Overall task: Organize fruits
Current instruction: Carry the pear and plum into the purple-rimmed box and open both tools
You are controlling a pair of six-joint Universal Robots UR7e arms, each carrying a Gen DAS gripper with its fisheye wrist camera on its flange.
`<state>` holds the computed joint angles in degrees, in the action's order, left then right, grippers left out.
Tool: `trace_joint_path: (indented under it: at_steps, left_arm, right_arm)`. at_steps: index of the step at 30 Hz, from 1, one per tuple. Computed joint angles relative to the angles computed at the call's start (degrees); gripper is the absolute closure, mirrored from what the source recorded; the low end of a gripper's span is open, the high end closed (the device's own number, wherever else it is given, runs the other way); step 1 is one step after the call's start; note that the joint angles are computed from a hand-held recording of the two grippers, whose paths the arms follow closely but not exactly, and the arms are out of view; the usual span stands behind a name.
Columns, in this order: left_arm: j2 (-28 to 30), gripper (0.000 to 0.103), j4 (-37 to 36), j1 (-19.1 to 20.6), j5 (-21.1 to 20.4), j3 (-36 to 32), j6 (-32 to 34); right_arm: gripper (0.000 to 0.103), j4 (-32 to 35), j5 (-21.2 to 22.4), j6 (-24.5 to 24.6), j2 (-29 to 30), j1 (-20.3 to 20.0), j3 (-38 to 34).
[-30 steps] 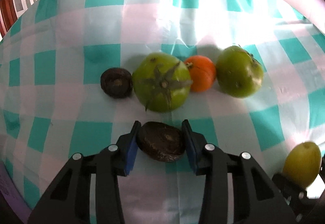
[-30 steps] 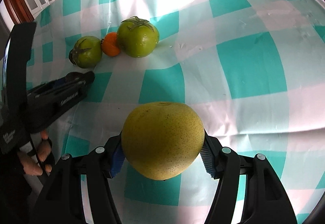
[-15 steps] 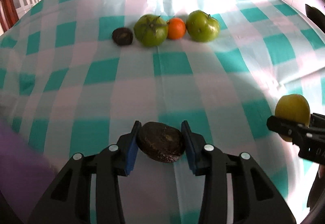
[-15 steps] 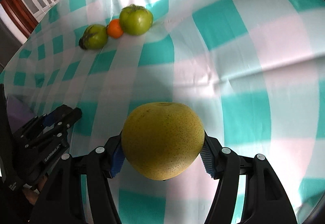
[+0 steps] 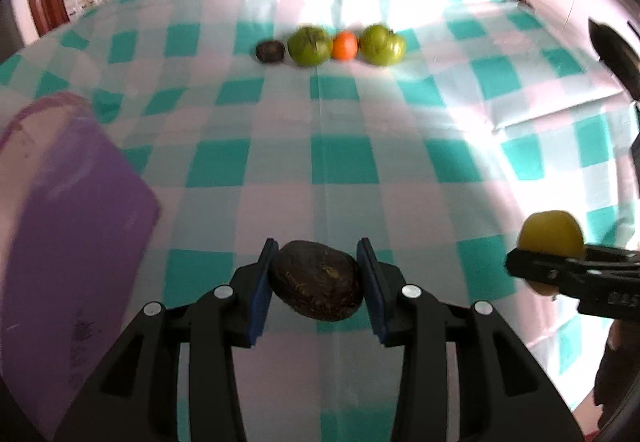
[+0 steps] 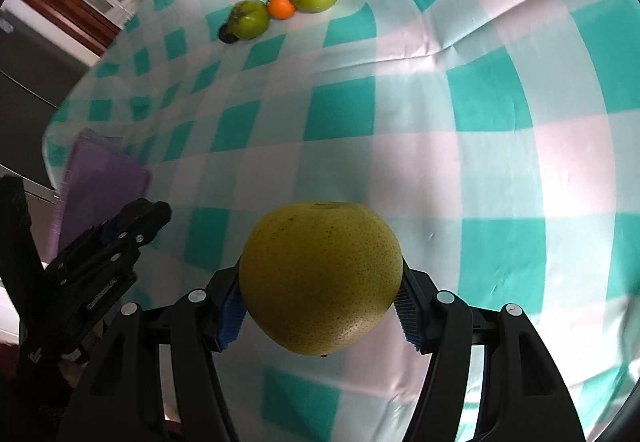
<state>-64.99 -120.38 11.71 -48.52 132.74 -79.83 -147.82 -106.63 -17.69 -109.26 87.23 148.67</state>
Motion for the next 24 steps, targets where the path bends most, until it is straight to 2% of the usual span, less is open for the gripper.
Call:
trace_joint_path:
  at_steps: [5, 8, 13, 18, 22, 24]
  left_arm:
    - [-6.6, 0.062, 12.0, -5.9, 1.8, -1.2, -8.7]
    - [-10.9, 0.062, 19.7, -8.3, 3.1, -1.9, -14.3]
    - [-19.7, 0.062, 36.2, -10.4, 6.7, -3.4, -25.7]
    - [-29.7, 0.062, 51.0, -10.9, 6.7, -3.9, -33.9]
    - [-40.2, 0.062, 58.7, -8.5, 4.0, -3.5, -32.0]
    - [-44.8, 0.062, 59.4, -6.5, 3.1, -2.8, -29.1]
  right_arm:
    - [0.041, 2.7, 4.0, 2.2, -0.6, 3.0, -0.6]
    - [0.041, 2.8, 4.8, 3.8, 1.6, 7.4, -1.9]
    - [0.041, -0.5, 5.1, 6.0, 8.3, 16.9, -5.5]
    - [0.041, -5.1, 5.5, 8.9, 18.2, 25.6, -9.8]
    - [0.041, -6.7, 6.9, 10.3, 27.9, 32.1, -14.2]
    - [0.041, -6.6, 6.9, 10.3, 32.4, 34.9, -16.8]
